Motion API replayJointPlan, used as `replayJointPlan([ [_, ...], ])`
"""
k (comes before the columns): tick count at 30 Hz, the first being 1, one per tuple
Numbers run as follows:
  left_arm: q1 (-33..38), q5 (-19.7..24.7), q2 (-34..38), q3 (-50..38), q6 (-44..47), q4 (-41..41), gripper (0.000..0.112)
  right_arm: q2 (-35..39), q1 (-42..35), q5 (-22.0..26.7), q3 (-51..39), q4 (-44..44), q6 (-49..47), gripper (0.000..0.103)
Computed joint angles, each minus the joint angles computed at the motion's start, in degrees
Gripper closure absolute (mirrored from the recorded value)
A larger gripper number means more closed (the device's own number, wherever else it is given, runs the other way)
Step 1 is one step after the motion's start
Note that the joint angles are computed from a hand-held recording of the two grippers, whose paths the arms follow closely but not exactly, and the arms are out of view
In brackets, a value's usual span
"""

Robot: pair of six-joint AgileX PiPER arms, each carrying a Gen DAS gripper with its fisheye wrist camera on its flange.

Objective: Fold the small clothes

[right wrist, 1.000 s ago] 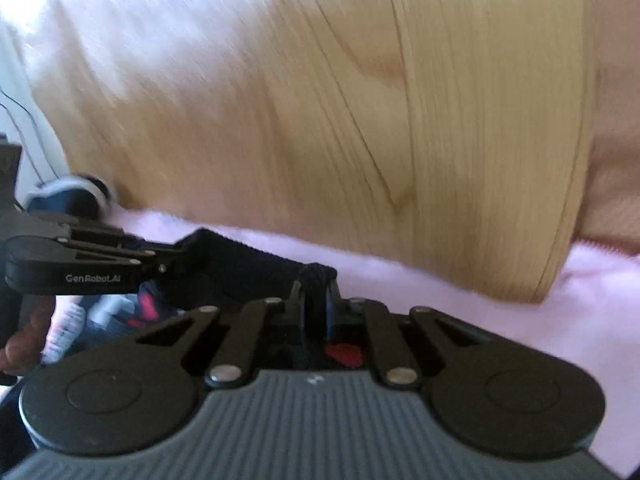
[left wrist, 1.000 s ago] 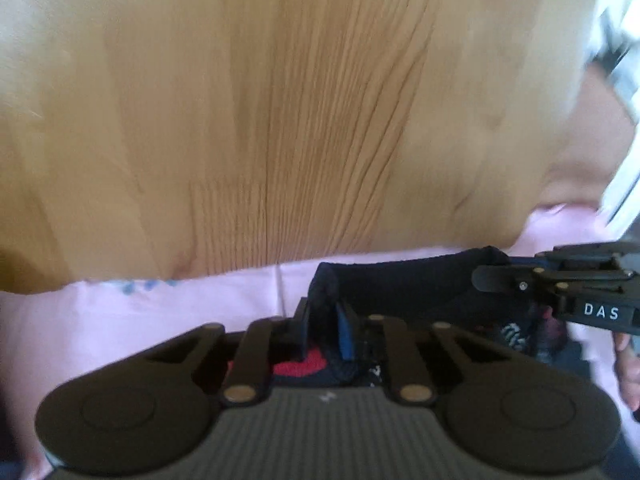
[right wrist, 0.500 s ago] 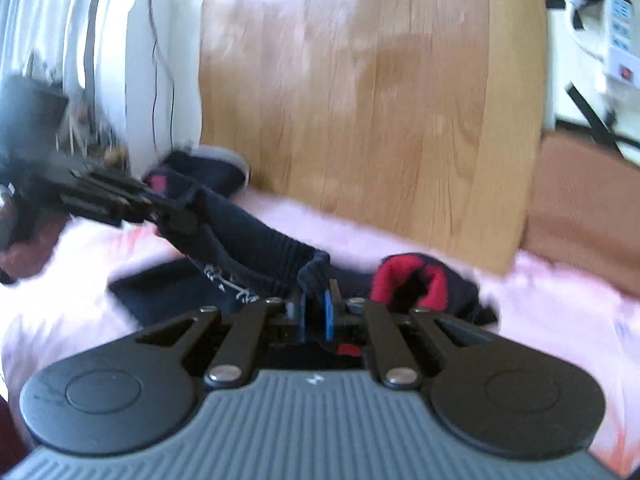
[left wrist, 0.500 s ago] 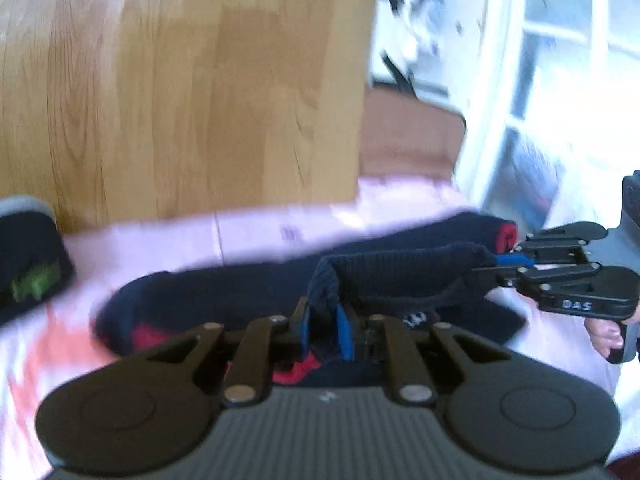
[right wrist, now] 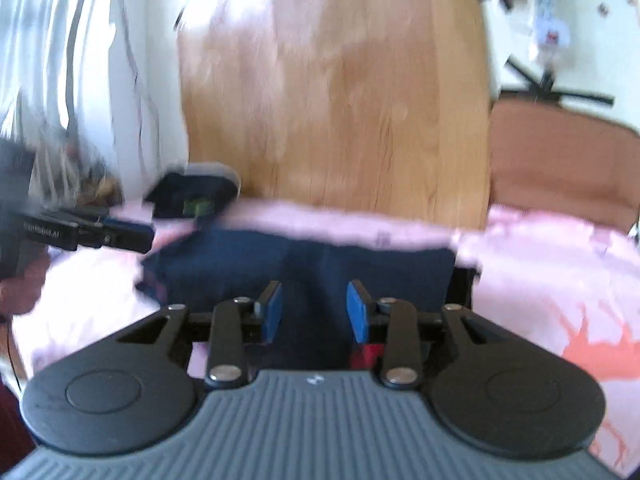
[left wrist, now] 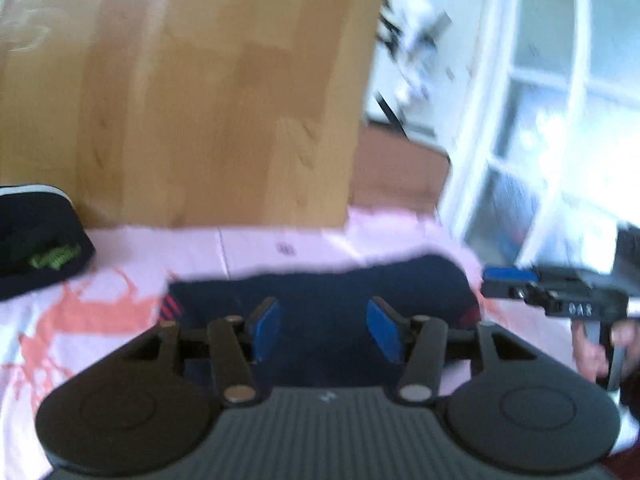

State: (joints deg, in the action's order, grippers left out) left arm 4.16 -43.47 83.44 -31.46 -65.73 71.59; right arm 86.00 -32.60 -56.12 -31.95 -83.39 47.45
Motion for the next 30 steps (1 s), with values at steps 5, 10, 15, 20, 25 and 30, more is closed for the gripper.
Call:
replayJointPlan([
  [5,-8.1,7.2,9.0,-9.6,1.2,-11.2,0.073,1.6,14.3,6.1,-1.2,22.6,-2.8,0.064],
  [10,-15.9,12.8,19.7,-14.9,13.2,-25.5,0.073,11.5,25.7,14.4,-8.7,35.9,-12.4,0.065],
  [15,-15.7,9.6,26.2,-14.9,17.3,-28.9,0.068,25.6,19.0,15.4,-16.7,26.0,-4.3,0.066],
  [20,-16.2,9.4,26.0,-14.1,19.9,-31.1,0.066,26.0,18.1,12.8,-14.3,29.7,-5.7,0.066],
  [25,-16.9,10.6,25.9,-14.7,21.4,-32.8,0.064,21.8,22.4,17.5,-12.2,42.6,-15.2,0.067],
  [30,-17.6,11.6,25.8,-14.8,23.3,-34.6,0.061,18.1,26.0,21.9,-12.2,60.7,-35.3,0.063],
])
